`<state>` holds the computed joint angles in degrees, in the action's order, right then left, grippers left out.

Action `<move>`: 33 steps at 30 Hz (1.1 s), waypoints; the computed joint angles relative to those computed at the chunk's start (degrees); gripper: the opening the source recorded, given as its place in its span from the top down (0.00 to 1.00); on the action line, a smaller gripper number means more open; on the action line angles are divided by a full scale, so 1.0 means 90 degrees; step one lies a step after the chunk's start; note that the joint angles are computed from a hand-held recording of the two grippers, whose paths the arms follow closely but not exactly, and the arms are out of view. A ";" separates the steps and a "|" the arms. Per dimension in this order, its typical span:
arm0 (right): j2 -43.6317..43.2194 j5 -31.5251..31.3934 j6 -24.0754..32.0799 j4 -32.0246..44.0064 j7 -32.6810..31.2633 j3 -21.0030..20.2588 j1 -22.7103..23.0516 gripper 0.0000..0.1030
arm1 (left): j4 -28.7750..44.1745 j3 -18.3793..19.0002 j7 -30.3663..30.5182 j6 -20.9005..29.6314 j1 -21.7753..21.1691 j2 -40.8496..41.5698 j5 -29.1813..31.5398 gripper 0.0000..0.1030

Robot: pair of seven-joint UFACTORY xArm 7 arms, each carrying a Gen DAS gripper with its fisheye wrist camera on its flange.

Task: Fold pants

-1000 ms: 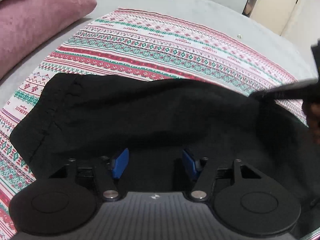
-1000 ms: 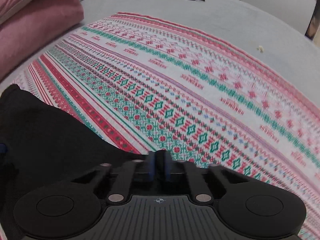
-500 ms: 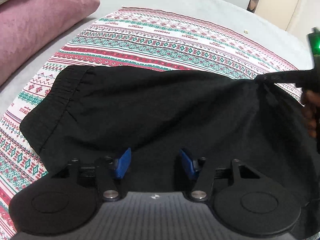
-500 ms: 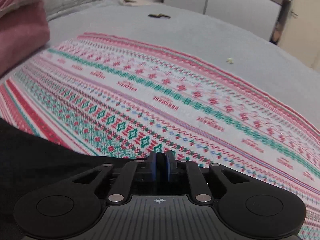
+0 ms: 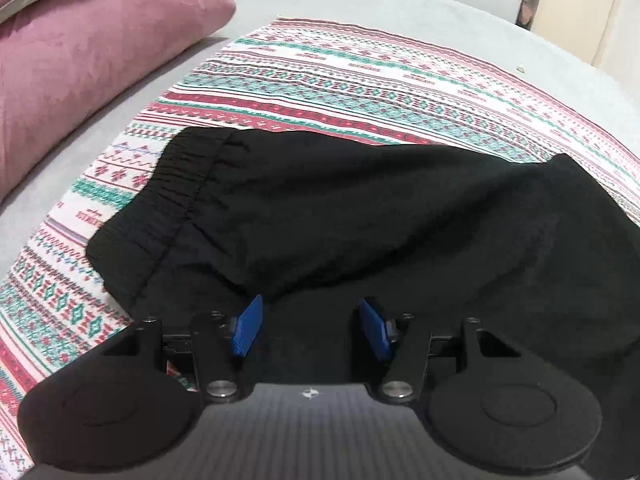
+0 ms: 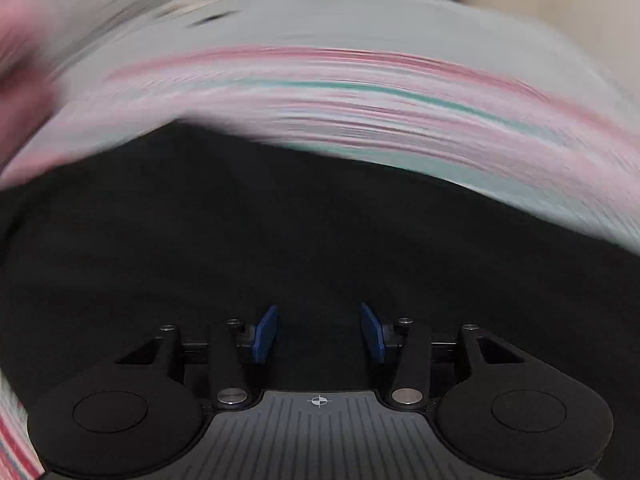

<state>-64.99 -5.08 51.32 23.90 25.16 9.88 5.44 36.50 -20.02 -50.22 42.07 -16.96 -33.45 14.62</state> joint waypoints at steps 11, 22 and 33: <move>-0.1545 -0.1264 -0.0438 -0.0638 -0.0513 -0.2127 -0.3419 0.55 | 0.0058 -0.0061 -0.0270 -0.0060 0.0030 -0.0110 0.0076 0.24; -0.0380 -0.0961 -0.1823 -0.0953 -0.1623 -0.2469 -0.4113 0.64 | 0.0571 -0.0309 -0.0395 -0.0458 -0.0074 0.0488 0.0281 0.24; -0.0471 -0.0675 -0.2791 -0.0933 -0.1806 -0.1624 -0.4581 1.00 | 0.0620 -0.0237 -0.0704 -0.0144 -0.0078 0.0625 0.0466 0.43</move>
